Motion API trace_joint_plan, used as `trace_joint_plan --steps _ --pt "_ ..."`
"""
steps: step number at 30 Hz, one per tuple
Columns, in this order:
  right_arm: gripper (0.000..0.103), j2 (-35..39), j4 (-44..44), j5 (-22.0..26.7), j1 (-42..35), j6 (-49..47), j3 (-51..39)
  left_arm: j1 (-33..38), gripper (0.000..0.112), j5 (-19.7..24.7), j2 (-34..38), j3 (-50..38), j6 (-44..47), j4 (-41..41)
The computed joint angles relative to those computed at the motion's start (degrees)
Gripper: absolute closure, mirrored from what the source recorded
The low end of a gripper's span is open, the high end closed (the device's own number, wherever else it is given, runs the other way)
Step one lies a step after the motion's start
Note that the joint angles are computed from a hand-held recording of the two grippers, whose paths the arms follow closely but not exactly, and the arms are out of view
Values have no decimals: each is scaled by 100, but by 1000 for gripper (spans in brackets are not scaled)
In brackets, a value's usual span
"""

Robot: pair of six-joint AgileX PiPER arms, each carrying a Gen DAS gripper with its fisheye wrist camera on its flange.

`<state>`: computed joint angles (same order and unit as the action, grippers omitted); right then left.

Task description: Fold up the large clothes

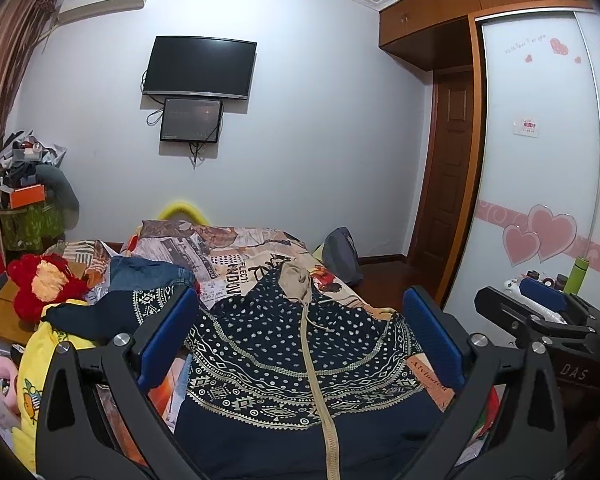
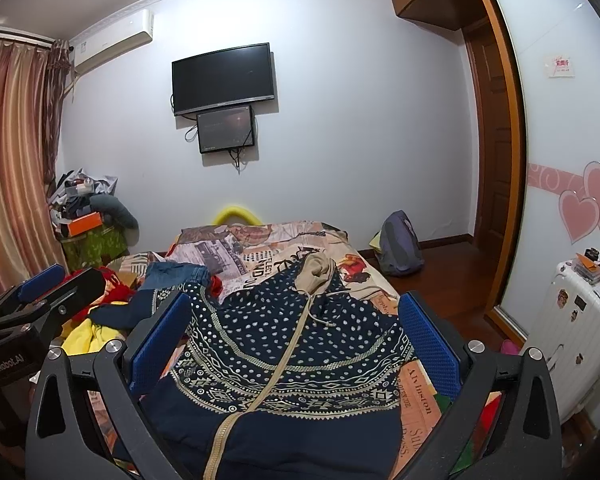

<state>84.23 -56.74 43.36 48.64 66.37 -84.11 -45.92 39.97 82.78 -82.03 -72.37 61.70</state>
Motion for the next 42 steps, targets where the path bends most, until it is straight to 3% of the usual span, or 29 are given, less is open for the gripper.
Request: trace_joint_plan --steps 42 --pt "0 145 371 -67 -165 -302 -153 243 9 -144 112 26 72 -196"
